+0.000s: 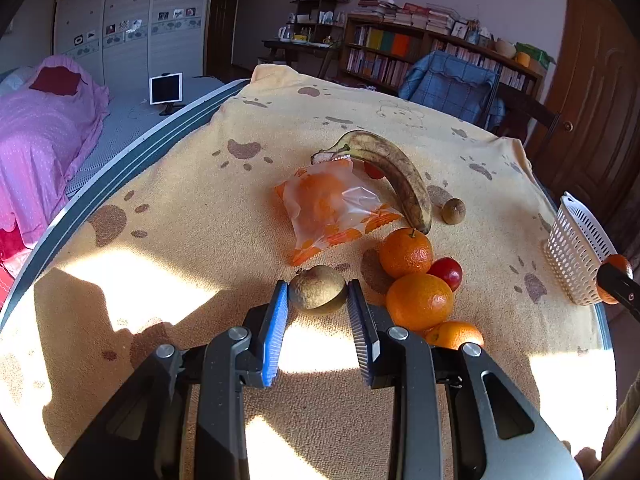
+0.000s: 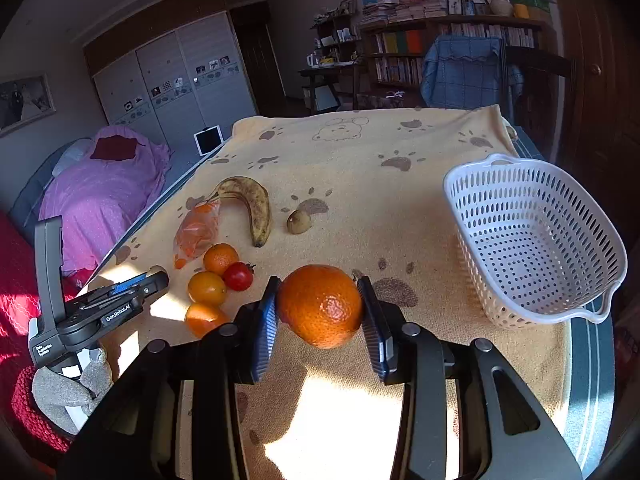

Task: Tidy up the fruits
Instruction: 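Carry the orange into the white basket with the right gripper while the left gripper grasps the potato, then release the orange in the basket with the right gripper while the left gripper drops the potato in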

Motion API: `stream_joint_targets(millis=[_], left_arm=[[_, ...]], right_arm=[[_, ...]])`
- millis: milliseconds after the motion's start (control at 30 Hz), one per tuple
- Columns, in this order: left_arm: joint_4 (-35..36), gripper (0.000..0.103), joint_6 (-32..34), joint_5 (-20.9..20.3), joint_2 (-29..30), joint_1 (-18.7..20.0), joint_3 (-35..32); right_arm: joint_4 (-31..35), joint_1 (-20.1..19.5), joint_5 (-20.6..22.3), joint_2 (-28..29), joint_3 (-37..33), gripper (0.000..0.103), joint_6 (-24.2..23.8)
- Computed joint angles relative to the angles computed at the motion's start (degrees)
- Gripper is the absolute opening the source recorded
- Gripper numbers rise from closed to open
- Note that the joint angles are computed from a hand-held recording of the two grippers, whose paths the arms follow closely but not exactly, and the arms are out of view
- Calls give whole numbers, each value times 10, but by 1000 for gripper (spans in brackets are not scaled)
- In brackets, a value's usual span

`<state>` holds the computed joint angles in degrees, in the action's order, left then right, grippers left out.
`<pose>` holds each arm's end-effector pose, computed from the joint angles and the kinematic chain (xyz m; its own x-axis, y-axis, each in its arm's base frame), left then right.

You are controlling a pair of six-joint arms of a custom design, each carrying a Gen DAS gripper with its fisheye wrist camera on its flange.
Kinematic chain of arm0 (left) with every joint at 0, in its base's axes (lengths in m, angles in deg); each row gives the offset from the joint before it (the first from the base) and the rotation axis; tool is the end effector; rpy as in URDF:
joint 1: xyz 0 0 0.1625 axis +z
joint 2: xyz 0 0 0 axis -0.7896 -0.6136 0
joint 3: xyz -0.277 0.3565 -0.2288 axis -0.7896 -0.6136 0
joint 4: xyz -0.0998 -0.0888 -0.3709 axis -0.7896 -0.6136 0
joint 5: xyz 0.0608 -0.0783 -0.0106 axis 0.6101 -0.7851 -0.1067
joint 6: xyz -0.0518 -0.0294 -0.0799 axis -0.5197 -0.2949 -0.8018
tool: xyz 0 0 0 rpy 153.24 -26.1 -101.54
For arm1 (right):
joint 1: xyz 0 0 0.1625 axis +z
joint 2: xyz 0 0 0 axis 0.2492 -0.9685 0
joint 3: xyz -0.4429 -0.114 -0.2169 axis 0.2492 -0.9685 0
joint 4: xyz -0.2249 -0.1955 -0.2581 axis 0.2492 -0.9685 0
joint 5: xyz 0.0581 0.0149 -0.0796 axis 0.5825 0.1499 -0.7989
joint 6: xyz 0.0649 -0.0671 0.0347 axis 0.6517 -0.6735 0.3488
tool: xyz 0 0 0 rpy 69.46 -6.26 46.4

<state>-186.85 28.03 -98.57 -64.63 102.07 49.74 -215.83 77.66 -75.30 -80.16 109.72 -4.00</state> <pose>-0.2353 -0.5965 0.0961 -0.7930 0.1493 -0.5906 0.5116 0.6895 -0.5127 0.1173 -0.5235 0.2582 -0.8194 -0.0094 0.5732 -0.4725 0.5773 -0.6659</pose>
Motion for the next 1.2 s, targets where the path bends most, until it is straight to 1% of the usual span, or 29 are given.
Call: stream_joint_targets(millis=[67,100,267,400,467,533,633,700,800,1000,1067,1200], left_arm=[[5,30,-6,-5,-3,-2,-1],[7,30,-9,-9,-4,-4,-1],[5,30,7,-10,-2,-22,-8],[0,30,25,-21,2,-36,-19],[1,30,34,-29,7,-43,-28],[3,30,45,-39,12,-49,-38],[22,30,53,-62,20,-56,-57],[35,31,59,-76,27,-61,-72],[51,30,74,-96,40,-70,-93],[105,31,94,-159,73,-83,-149],[121,31,102,-177,88,-87,-169],[165,31,108,-212,118,-89,-216]], right_arm=[[-44,-4,-21,-3,-6,40,-9],[-54,-8,-29,-5,-11,40,-8],[-56,-36,-63,-15,-36,40,10],[-64,-57,-74,-19,-39,42,38],[-74,-64,-72,-21,-38,42,44],[-96,-65,-73,-19,-35,42,43],[-132,-70,-75,-17,-34,42,45],[-143,-72,-82,-18,-36,42,54],[-162,-78,-79,-23,-32,42,67],[-216,-83,-81,-12,-31,43,64],[-235,-85,-88,-6,-31,53,63],[-250,-91,-90,-1,-30,54,68]])
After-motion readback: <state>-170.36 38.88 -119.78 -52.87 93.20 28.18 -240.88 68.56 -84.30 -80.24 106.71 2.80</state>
